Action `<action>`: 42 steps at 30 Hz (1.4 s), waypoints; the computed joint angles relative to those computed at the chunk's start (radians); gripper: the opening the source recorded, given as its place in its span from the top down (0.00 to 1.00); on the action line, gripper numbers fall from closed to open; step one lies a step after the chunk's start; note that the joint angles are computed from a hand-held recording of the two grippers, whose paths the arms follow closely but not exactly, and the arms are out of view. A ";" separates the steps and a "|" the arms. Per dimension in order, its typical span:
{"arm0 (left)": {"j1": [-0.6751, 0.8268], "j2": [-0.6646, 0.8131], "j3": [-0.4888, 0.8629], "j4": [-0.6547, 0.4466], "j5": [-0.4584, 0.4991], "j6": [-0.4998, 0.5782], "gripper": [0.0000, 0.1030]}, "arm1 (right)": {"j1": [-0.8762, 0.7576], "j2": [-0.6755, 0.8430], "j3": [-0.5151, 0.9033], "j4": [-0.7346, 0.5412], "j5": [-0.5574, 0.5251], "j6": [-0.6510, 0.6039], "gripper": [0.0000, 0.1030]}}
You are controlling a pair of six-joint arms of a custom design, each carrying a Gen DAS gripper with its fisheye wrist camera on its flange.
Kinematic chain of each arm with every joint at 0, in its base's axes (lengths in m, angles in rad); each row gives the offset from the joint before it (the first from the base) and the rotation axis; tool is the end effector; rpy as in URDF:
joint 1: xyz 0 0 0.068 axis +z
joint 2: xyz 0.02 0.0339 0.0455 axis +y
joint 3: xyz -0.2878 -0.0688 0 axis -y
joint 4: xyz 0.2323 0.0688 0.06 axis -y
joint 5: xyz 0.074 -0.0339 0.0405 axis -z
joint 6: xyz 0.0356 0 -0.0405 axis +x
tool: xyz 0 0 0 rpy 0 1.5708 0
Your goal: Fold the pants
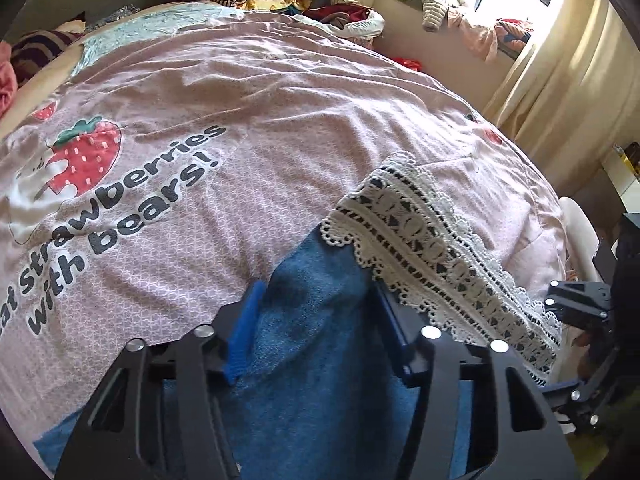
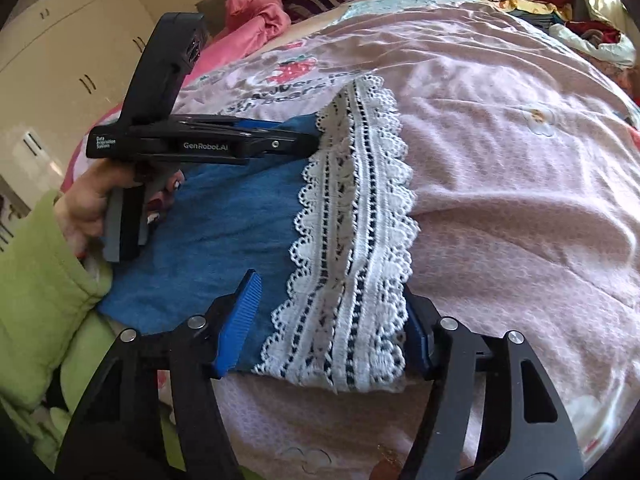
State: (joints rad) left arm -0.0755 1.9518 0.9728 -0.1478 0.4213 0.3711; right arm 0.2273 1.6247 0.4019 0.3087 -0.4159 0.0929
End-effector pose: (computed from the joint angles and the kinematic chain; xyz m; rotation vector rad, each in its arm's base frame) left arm 0.3500 -0.0411 0.1252 0.6999 2.5140 -0.4646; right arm 0.2269 0.0672 0.1186 -0.3448 2.4653 0.6520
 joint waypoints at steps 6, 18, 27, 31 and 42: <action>-0.014 -0.036 -0.054 0.064 -0.029 -0.028 0.80 | -0.020 0.017 0.007 0.040 -0.057 0.012 0.85; 0.159 -0.171 -0.137 0.068 0.176 -0.070 0.93 | 0.215 -0.193 0.073 -0.067 0.028 0.042 0.88; 0.439 -0.248 -0.196 -0.037 0.214 -0.003 0.52 | 0.479 -0.075 0.257 -0.138 0.176 0.047 0.89; 0.651 -0.290 -0.220 -0.068 0.250 0.049 0.52 | 0.621 0.014 0.363 -0.197 0.277 0.005 0.88; 0.982 -0.202 -0.180 -0.265 0.438 0.242 0.48 | 0.823 0.203 0.483 -0.223 0.398 -0.043 0.64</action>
State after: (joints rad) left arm 0.9065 1.7502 0.7933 -0.4128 0.8594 0.6131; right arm 1.0502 1.8280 0.8849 0.0853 -0.0178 0.0502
